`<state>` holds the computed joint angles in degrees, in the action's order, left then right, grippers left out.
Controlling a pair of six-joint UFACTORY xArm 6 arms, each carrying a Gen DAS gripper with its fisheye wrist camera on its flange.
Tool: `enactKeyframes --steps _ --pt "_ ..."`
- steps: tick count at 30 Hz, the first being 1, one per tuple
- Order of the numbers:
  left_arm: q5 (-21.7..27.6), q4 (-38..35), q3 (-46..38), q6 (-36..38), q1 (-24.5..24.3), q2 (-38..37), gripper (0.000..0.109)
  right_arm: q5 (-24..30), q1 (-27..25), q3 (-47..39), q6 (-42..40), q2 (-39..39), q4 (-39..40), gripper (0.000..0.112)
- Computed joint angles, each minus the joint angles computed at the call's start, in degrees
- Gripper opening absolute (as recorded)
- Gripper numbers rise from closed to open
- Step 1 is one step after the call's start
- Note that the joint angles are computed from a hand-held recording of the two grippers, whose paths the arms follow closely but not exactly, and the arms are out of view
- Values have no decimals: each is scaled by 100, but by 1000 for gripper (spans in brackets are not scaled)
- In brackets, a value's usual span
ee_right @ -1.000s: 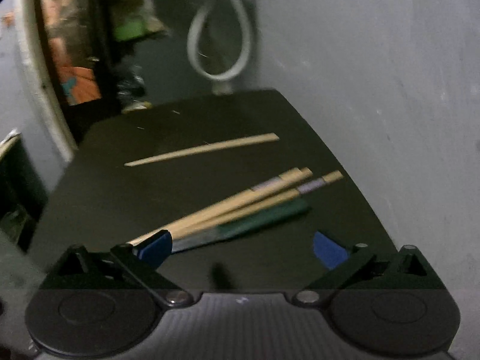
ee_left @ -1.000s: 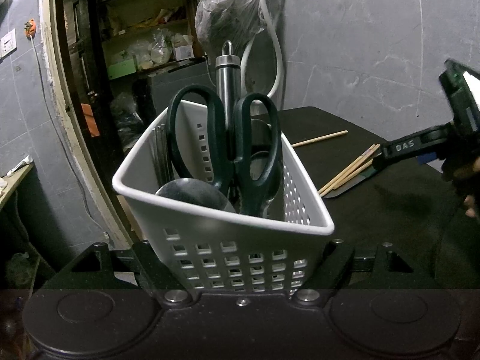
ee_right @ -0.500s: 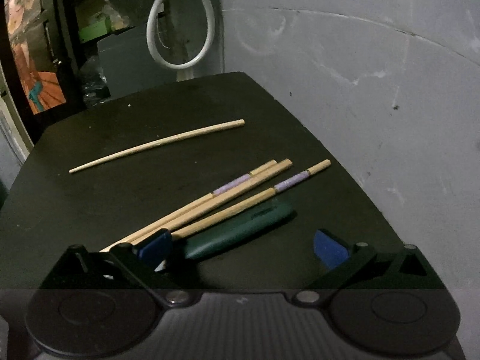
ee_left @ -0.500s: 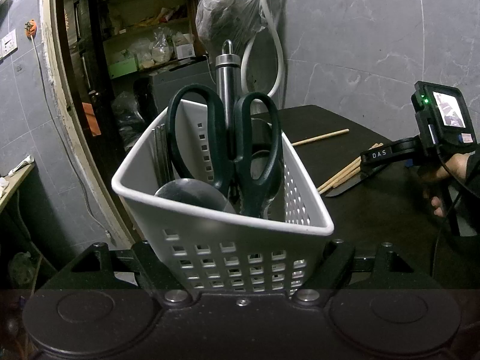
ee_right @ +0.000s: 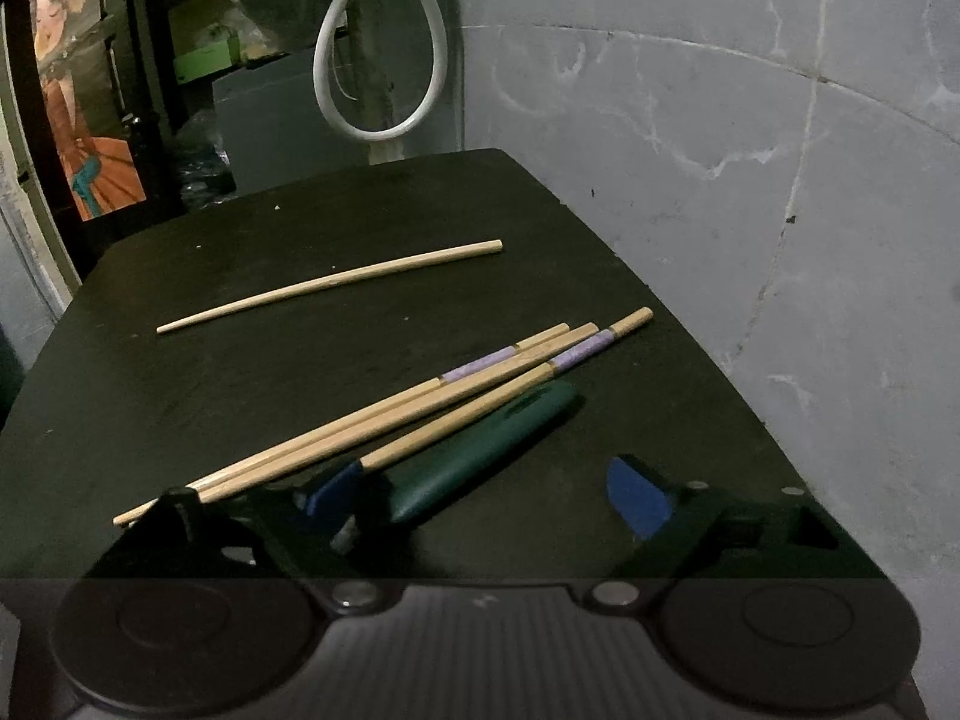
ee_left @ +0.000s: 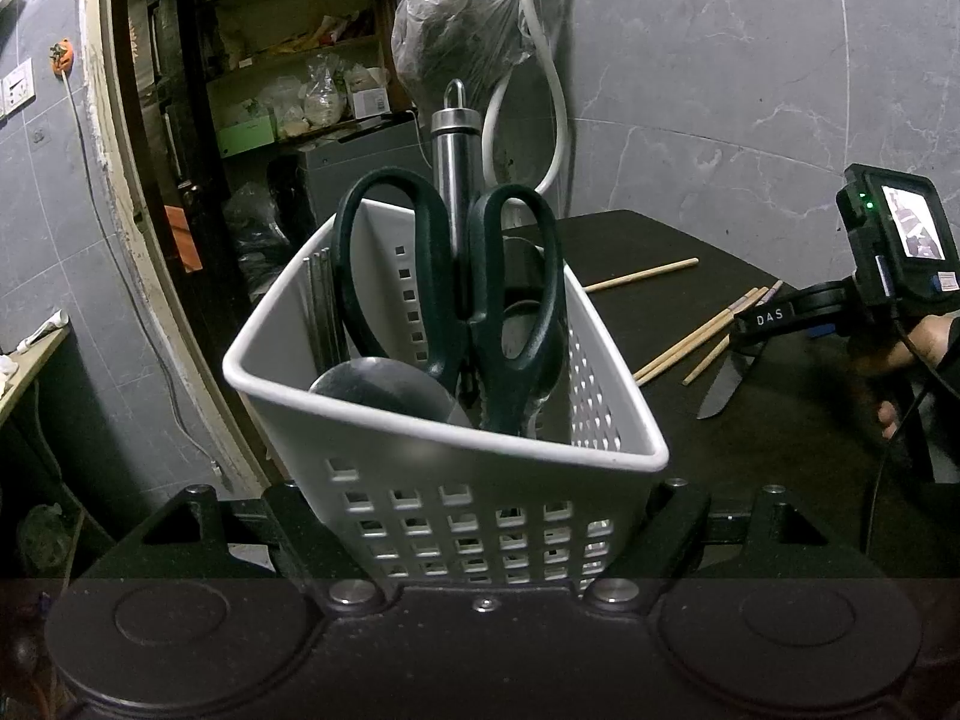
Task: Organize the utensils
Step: 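Grasp the green-handled knife by its handle with the right gripper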
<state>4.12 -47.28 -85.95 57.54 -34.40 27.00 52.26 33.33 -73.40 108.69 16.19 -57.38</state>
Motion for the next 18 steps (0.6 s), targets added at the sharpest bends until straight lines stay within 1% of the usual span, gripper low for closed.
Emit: enactKeyframes --steps 2,3,5,7,15,18 --pt "-1 -1 0 5 1 1 81 71 23 -36 -68 6 65 80" --pt "-1 -1 0 5 1 1 81 203 56 -115 -215 38 176 77" --pt "5 -20 3 35 0 -4 81 203 69 -104 -294 3 249 68" --pt "18 -73 4 95 5 -7 81 212 75 -97 -398 -41 364 61" --pt "71 -169 -35 210 29 7 81 164 133 65 -496 -213 465 44" --pt "79 -230 -54 285 29 27 80 101 155 156 -509 -285 451 34"
